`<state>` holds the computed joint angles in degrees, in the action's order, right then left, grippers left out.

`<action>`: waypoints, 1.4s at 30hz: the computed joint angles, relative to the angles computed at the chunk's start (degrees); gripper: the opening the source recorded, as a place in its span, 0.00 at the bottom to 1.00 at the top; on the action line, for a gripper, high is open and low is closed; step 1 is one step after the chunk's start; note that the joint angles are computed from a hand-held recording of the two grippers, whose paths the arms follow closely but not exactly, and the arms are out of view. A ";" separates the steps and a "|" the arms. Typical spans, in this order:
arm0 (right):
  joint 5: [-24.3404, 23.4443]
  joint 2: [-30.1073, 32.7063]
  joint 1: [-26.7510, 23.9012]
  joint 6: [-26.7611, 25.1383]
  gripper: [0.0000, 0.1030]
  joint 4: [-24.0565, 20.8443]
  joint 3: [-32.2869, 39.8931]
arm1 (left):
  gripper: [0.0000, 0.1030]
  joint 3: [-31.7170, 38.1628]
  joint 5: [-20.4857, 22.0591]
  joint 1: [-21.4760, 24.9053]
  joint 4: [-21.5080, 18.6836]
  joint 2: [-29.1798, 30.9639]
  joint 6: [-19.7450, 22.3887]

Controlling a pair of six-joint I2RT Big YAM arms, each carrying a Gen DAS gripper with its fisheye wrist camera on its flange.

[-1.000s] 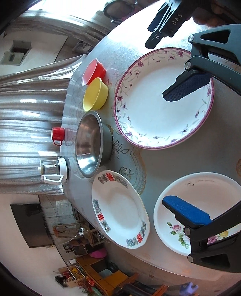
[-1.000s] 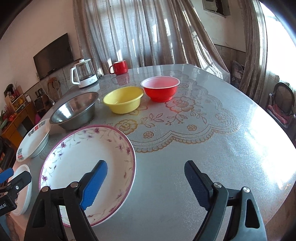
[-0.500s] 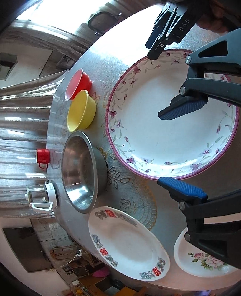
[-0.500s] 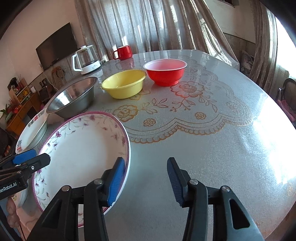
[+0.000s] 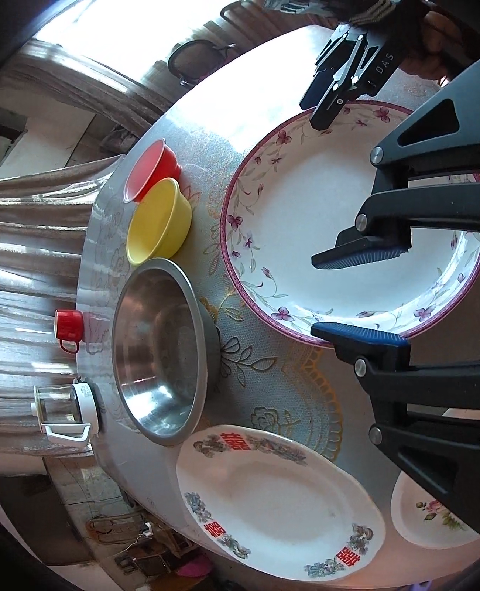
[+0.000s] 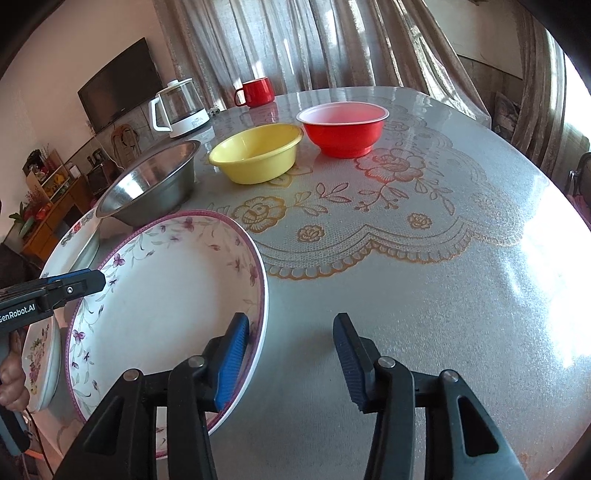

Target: Organize plates and bowls

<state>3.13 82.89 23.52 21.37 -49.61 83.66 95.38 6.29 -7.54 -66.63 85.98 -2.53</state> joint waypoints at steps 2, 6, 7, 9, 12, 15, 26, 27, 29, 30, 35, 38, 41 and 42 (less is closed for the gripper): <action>-0.38 -0.08 -0.12 -0.28 0.47 0.17 -0.14 | 0.28 -0.05 0.21 0.27 -0.39 -0.15 0.64; -1.06 -0.17 -0.31 -1.03 0.47 0.39 -0.30 | 0.27 -0.50 -0.47 0.23 -1.05 -0.58 1.95; -1.30 -0.24 -0.37 -1.12 0.47 0.43 -0.37 | 0.27 -0.76 -0.75 0.11 -1.10 -0.81 2.16; -1.59 -0.46 -0.40 -1.51 0.47 0.66 -0.67 | 0.27 -1.50 -0.80 -0.04 -1.27 -1.47 2.49; -1.86 -0.72 -0.40 -2.14 0.47 1.14 -1.09 | 0.27 -3.21 0.20 0.20 -1.13 -2.79 1.15; -2.17 -0.90 -0.46 -2.63 0.47 1.53 -1.40 | 0.26 -4.63 0.51 0.22 -0.80 -4.44 -0.82; -3.14 -1.37 -0.44 -3.74 0.47 2.03 -2.03 | 0.28 -5.13 -4.92 -1.12 -1.67 -2.93 -4.83; -3.21 -1.43 -0.38 -3.99 0.47 1.97 -2.08 | 0.28 -5.45 -5.32 -1.38 -1.39 -2.77 -4.73; -3.01 -1.47 -0.10 -4.79 0.46 2.09 -2.19 | 0.30 -6.25 -7.35 -2.20 -0.51 -2.88 -4.18; -3.49 -1.50 -0.07 -5.16 0.45 2.42 -2.31 | 0.30 -6.39 -8.27 -2.46 -0.27 -2.90 -4.05; -4.58 -1.06 1.16 -7.01 0.21 3.15 -2.20 | 0.30 -6.71 -9.91 -2.82 0.33 -3.31 -4.09; -5.94 -1.17 0.64 -6.34 0.20 3.14 -2.24 | 0.30 -6.87 -9.38 -2.85 0.61 -3.41 -4.49; -5.85 -1.32 -0.22 -5.66 0.20 2.21 -1.92 | 0.30 -6.64 -8.87 -3.74 0.83 -3.20 -4.67; -5.94 -1.54 -0.61 -5.49 0.20 2.30 -2.05 | 0.30 -6.63 -8.86 -4.05 1.05 -3.14 -4.95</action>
